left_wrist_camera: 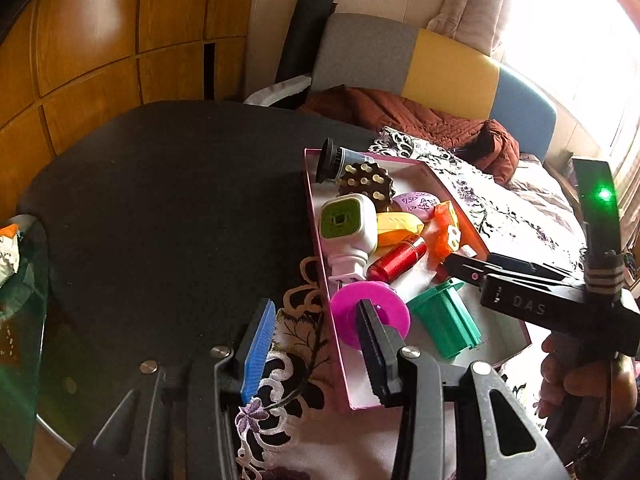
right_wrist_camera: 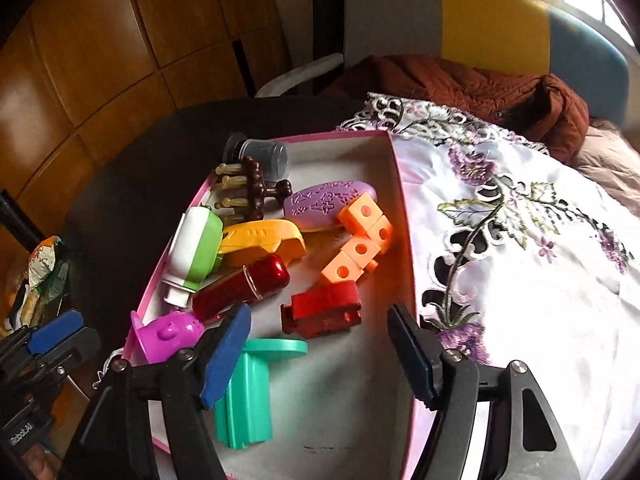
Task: Organize rigid objects
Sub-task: 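Lower the red piece into the tray beside the orange blocks and open the right tool, then withdraw the open right tool from the tray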
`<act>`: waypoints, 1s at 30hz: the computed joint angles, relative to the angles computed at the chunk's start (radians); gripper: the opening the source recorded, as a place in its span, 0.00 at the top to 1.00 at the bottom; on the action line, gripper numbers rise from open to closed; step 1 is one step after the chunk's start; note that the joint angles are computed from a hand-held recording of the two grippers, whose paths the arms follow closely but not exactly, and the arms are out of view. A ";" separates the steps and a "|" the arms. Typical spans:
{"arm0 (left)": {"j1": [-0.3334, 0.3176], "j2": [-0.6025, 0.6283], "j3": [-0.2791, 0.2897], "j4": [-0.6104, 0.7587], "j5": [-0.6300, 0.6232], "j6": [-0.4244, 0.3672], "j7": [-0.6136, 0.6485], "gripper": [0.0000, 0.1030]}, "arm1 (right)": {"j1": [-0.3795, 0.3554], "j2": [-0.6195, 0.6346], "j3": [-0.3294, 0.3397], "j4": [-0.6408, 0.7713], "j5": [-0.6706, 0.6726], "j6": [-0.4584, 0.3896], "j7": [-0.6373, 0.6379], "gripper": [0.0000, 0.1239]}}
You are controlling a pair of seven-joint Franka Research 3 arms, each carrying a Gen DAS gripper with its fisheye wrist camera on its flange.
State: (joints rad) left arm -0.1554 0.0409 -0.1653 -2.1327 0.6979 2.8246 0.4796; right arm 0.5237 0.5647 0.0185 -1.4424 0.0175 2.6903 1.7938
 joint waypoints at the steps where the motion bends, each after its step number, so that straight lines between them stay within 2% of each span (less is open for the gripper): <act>1: -0.001 0.000 -0.001 0.000 0.001 -0.002 0.000 0.59 | 0.005 -0.009 -0.006 -0.014 -0.005 0.012 0.008 0.41; 8: -0.012 -0.008 -0.007 0.007 0.050 -0.029 -0.034 0.59 | 0.047 -0.086 -0.062 -0.130 -0.076 0.097 0.100 0.37; 18: -0.031 -0.023 -0.022 0.027 0.173 -0.113 -0.130 0.58 | 0.150 -0.206 -0.192 -0.296 -0.351 0.191 0.398 0.30; 23: -0.041 -0.030 -0.033 0.038 0.227 -0.157 -0.177 0.57 | 0.157 -0.245 -0.211 -0.347 -0.487 0.210 0.555 0.29; 24: -0.042 -0.031 -0.035 0.039 0.232 -0.163 -0.183 0.54 | 0.156 -0.252 -0.211 -0.356 -0.510 0.210 0.584 0.29; 25: -0.045 -0.033 -0.037 0.041 0.244 -0.173 -0.197 0.46 | 0.151 -0.258 -0.207 -0.363 -0.528 0.210 0.605 0.29; 27: -0.049 -0.037 -0.041 0.045 0.265 -0.193 -0.224 0.35 | 0.146 -0.269 -0.202 -0.375 -0.575 0.204 0.647 0.28; 30: -0.049 -0.046 -0.043 0.041 0.313 -0.189 -0.283 0.33 | 0.131 -0.278 -0.185 -0.382 -0.632 0.199 0.698 0.28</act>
State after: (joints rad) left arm -0.2048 -0.0056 -0.2087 -2.0920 1.0108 2.6361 0.1963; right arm 0.6542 0.2871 -0.1670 -1.8243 -0.6147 2.8897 2.4919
